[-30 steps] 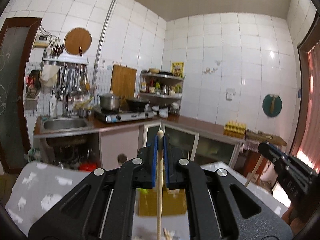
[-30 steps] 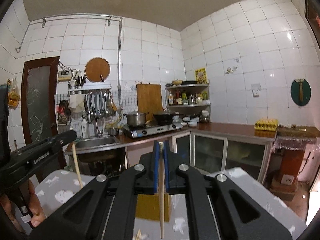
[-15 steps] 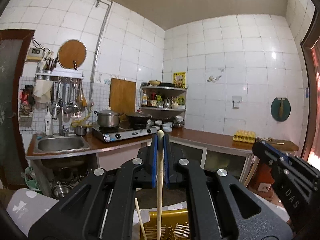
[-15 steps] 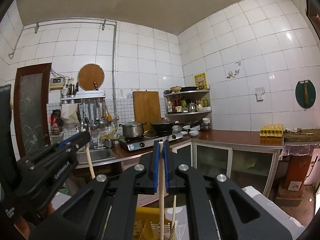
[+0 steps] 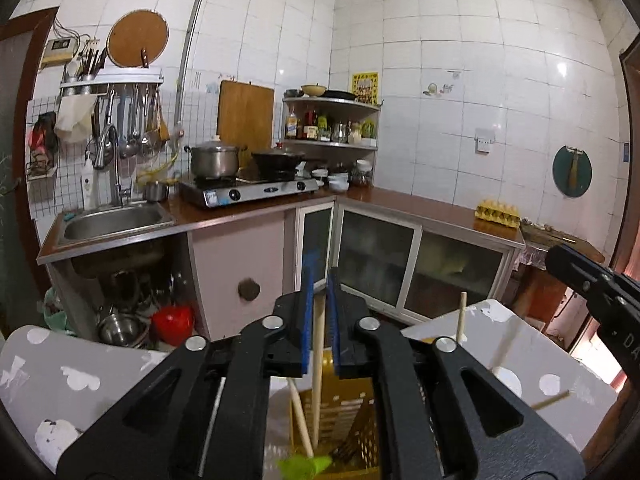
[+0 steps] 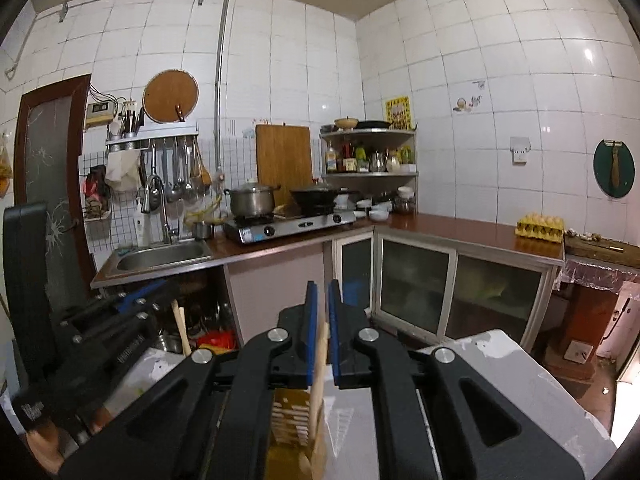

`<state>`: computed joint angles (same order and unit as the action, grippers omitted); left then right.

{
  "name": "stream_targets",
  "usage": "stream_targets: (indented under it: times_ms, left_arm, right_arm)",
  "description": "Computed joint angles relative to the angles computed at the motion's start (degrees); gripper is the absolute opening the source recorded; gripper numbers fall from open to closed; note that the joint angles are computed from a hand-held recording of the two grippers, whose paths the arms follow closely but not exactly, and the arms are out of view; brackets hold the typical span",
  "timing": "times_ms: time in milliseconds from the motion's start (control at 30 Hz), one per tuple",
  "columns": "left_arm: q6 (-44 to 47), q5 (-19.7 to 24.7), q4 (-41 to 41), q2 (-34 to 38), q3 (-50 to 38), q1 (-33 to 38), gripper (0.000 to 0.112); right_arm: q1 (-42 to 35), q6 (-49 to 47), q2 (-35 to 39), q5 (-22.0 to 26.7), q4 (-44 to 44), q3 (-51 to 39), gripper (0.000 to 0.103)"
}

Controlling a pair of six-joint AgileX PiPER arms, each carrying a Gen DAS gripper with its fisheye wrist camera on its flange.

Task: Organize utensils
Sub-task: 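Lower both chopsticks into the caddy and open both tools, then close the right tool on the light blue spoon while the left tool moves to the chopsticks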

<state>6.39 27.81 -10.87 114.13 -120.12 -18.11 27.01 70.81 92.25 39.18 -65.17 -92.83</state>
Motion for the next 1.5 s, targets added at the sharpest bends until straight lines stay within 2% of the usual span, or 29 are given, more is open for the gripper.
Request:
stream_targets:
  times_ms: [33,67,100,133,200,233,300,400,500,600,667,733,967,1033,1133,1200,1267,1367,1500]
  left_arm:
    - [-1.2,0.4,1.1,-1.7,1.3,0.2,0.023]
    - [-2.1,0.5,2.0,-3.2,2.4,0.3,0.038]
    - [-2.3,0.1,2.3,-5.0,3.9,0.6,0.05]
    - [-2.8,-0.7,3.1,-7.7,6.5,0.9,0.055]
    - [-2.4,-0.9,3.3,-11.9,10.2,1.6,0.069]
    - [0.0,-0.5,0.8,-14.4,12.4,2.5,0.073]
    - [2.7,1.2,-2.1,-18.2,15.7,3.8,0.089]
    - [5.1,-0.1,-3.3,-25.7,24.6,5.3,0.099]
    - [11.9,1.1,-10.5,-31.7,32.8,8.4,0.098]
    - [16.5,2.7,-16.3,-34.4,38.4,11.3,0.098]
    - [16.3,1.1,-15.8,-36.3,43.5,11.8,0.098]
    - [13.2,-1.4,-11.7,-37.6,48.2,11.1,0.098]
    - [12.3,-4.3,-7.6,-37.9,58.6,8.9,0.098]
    - [9.3,-5.4,-4.6,-37.7,60.6,8.1,0.098]
    - [10.6,-3.7,-5.3,-35.6,61.0,8.1,0.098]
    - [12.9,-2.5,-7.8,-34.0,61.0,8.9,0.098]
    - [10.3,-3.3,-5.5,-33.2,61.6,8.5,0.098]
    - [11.5,-2.7,-7.3,-31.9,61.6,9.2,0.098]
    - [7.3,-3.8,-3.1,-31.1,61.8,8.4,0.098]
  right_arm:
    - [0.2,-1.1,-0.9,1.0,1.2,0.1,0.01]
    - [0.5,-1.6,-1.8,1.8,1.6,0.4,0.027]
    - [0.9,-1.7,-3.2,2.7,1.9,1.2,0.039]
    - [1.6,-0.2,-5.1,3.5,0.6,2.8,0.054]
    - [3.7,0.6,-7.6,6.2,-1.3,4.5,0.055]
    - [5.0,-0.7,-9.3,8.1,-0.6,5.4,0.055]
    - [6.7,-1.4,-11.7,10.0,0.3,7.1,0.057]
    - [9.9,-0.8,-16.5,12.7,1.3,12.3,0.064]
    - [13.4,0.8,-19.5,15.5,0.9,17.1,0.068]
    - [17.4,3.1,-21.5,18.3,0.5,22.5,0.071]
    - [18.8,4.7,-21.8,18.9,0.7,25.1,0.071]
    - [19.4,5.9,-21.8,18.5,1.9,27.4,0.071]
    - [18.5,10.3,-18.8,12.9,5.9,35.9,0.071]
    - [18.3,11.3,-17.3,11.8,6.3,37.3,0.071]
    - [17.0,11.5,-14.9,8.6,8.2,38.7,0.071]
    - [16.9,11.5,-13.6,7.5,8.7,39.1,0.071]
    - [16.6,10.2,-12.4,6.3,10.0,38.7,0.071]
    - [15.8,6.3,-10.3,4.7,12.8,36.8,0.071]
    - [15.1,1.7,-7.5,3.5,16.4,33.9,0.071]
